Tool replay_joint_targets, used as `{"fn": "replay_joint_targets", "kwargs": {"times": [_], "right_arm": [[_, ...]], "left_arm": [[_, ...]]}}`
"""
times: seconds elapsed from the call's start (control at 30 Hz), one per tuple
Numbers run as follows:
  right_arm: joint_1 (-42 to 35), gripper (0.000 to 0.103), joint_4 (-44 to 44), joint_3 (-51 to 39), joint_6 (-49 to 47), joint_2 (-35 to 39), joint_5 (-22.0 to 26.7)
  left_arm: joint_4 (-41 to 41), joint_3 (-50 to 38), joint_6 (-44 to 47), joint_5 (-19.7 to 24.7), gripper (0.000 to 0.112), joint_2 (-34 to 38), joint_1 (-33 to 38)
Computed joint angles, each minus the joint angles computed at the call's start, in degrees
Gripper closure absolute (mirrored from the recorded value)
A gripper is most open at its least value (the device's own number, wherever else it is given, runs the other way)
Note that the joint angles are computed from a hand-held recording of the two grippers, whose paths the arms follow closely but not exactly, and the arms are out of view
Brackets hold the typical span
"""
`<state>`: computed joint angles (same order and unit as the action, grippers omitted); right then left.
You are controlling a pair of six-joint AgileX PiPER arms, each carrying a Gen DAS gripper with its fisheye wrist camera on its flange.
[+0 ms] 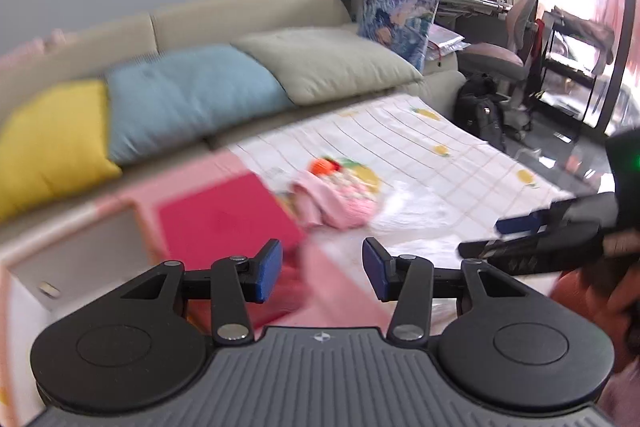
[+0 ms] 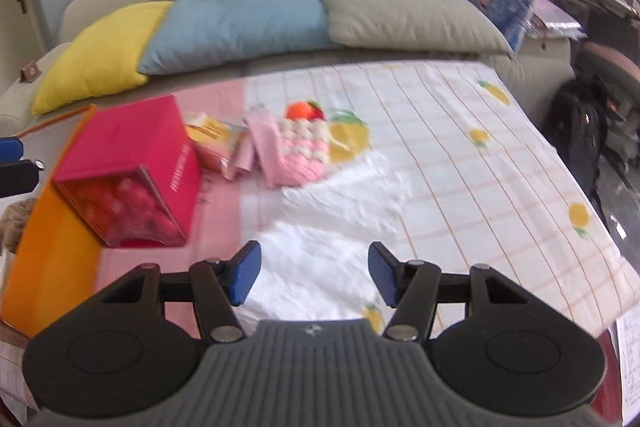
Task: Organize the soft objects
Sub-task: 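Reach the left tool toward the white crumpled cloth and grasp it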
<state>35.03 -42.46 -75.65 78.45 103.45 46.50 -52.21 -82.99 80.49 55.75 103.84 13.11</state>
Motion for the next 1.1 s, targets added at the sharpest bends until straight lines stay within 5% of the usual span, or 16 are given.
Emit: {"fn": "replay_joint_targets", "kwargs": {"times": [0.27, 0.5, 0.57, 0.63, 0.87, 1.1], "right_arm": [[-3.84, 0.050, 1.46, 6.96, 4.43, -2.19, -1.80], [-7.41, 0.050, 3.53, 10.43, 7.12, -3.40, -5.23], [-7.49, 0.050, 3.29, 10.59, 7.35, -3.48, -5.32], [-7.71, 0.050, 3.39, 10.74, 7.07, -3.59, -5.58], [-8.22, 0.050, 3.81, 11.09, 5.93, -3.72, -7.51], [-6.55, 0.050, 2.10, 9.72, 3.64, -4.99, -9.13]], "left_arm": [[6.74, 1.07, -4.87, -4.01, 0.047, 6.08, -10.29], [13.22, -4.81, -17.94, -3.59, 0.045, 15.00, -15.28], [15.12, -7.08, -21.20, -1.37, 0.060, 17.21, -16.17], [16.53, -7.65, -22.88, -0.78, 0.098, 17.96, -16.74], [10.42, -2.18, -15.63, 1.61, 0.105, 10.26, -10.77], [5.75, -3.85, -11.11, 12.93, 0.105, 0.35, -1.36]]}}
